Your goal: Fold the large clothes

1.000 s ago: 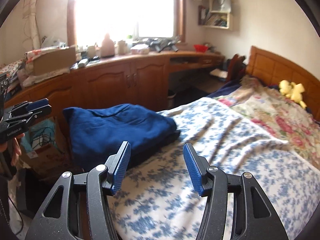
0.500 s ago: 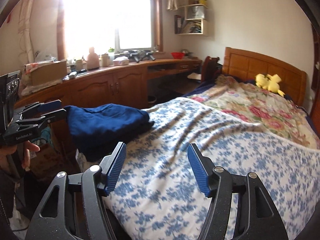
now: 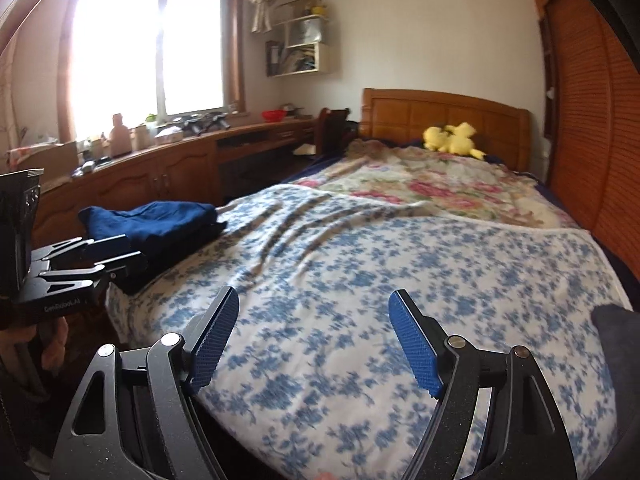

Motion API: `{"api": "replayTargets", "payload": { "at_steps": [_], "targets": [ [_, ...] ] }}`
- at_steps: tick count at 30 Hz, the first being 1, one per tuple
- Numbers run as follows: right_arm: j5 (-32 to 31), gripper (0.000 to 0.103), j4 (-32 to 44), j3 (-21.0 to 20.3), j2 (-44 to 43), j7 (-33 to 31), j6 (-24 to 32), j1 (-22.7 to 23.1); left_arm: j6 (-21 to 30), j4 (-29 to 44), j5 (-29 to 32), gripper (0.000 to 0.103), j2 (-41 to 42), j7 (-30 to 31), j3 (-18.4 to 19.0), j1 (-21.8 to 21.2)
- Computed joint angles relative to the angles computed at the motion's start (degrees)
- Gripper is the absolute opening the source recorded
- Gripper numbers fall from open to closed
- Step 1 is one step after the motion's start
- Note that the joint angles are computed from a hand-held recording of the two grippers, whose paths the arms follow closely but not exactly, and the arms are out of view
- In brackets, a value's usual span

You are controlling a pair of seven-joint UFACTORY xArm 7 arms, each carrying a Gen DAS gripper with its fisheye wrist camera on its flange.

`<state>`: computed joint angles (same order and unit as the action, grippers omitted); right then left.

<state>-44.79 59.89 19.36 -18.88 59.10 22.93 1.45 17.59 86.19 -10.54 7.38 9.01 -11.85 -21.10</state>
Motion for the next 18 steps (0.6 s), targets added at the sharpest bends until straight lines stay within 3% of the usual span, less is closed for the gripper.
{"api": "replayTargets", "payload": {
  "at_steps": [2, 5, 6, 10, 18],
  "targets": [
    [1.02, 0.079, -3.27, -0.41, -3.66, 1.00, 0.51, 0.13, -0.11, 0.04, -0.95, 0.054, -0.04, 0.35, -0.92, -0.62],
    [2.24, 0.079, -7.49, 0.41, -9.14, 2.36, 1.17, -1.26, 0.34, 0.09, -7.12, 0.054, -0.22, 3.79, -3.88, -0.07],
    [2.84, 0.079, -8.84, 0.82, -11.11, 2.66, 1.57, -1.83, 0.25, -0.01, -7.06, 0.054, -0.37, 3.43, -3.09, -1.46],
    [5.38, 0.079, -13.01, 2.33, -17.85, 2.65, 2.39, -4.42, -0.44, -0.26, 5.03, 0.054, -0.72, -7.02, -0.48, -5.54],
    [10.44, 0.079, -16.64, 5.61, -27.22, 1.56, 4.03, -9.60, -2.06, -0.84, 13.87, 0.054, -2.39, -14.53, -0.47, -7.66]
  ]
}}
